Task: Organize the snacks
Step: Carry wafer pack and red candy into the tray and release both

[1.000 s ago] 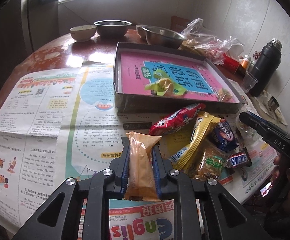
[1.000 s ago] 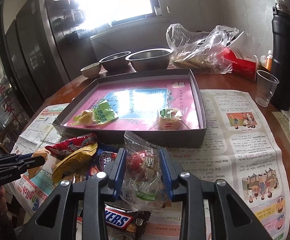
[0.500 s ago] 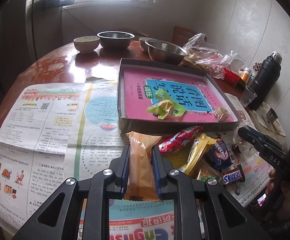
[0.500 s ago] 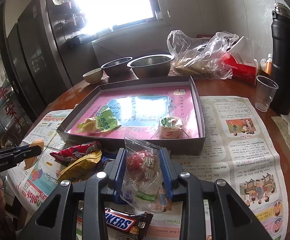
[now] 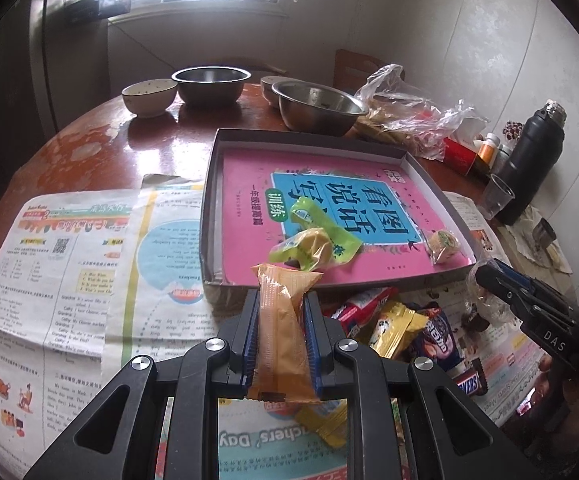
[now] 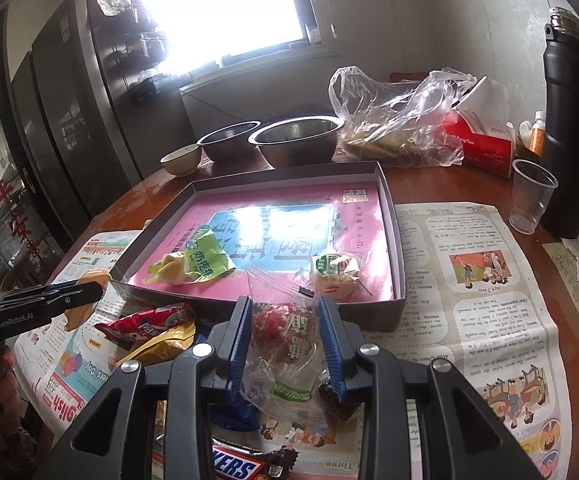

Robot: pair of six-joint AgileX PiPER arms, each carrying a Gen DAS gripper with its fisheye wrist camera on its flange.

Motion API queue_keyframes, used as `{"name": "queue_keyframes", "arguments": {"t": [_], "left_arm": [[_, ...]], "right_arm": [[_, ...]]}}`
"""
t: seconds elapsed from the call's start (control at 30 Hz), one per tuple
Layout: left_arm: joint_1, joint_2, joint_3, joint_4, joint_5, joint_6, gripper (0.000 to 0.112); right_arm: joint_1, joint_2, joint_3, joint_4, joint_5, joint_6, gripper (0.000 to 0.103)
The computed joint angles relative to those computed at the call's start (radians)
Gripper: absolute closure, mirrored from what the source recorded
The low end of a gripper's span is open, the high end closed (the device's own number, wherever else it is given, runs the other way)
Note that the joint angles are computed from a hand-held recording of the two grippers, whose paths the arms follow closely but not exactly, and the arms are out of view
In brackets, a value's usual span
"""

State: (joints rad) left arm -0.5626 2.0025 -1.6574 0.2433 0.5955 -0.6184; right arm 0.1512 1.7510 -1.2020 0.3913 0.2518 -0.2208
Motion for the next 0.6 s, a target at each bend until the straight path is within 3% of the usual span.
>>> {"name": "queue_keyframes", "arguments": {"t": [0.6], "left_arm": [[0.041, 0.187, -0.347, -0.094, 0.171, 0.122, 0.091]], "right_arm": [[-0.047, 0.082, -0.14, -0.073, 0.064, 0.095, 0.069]]}}
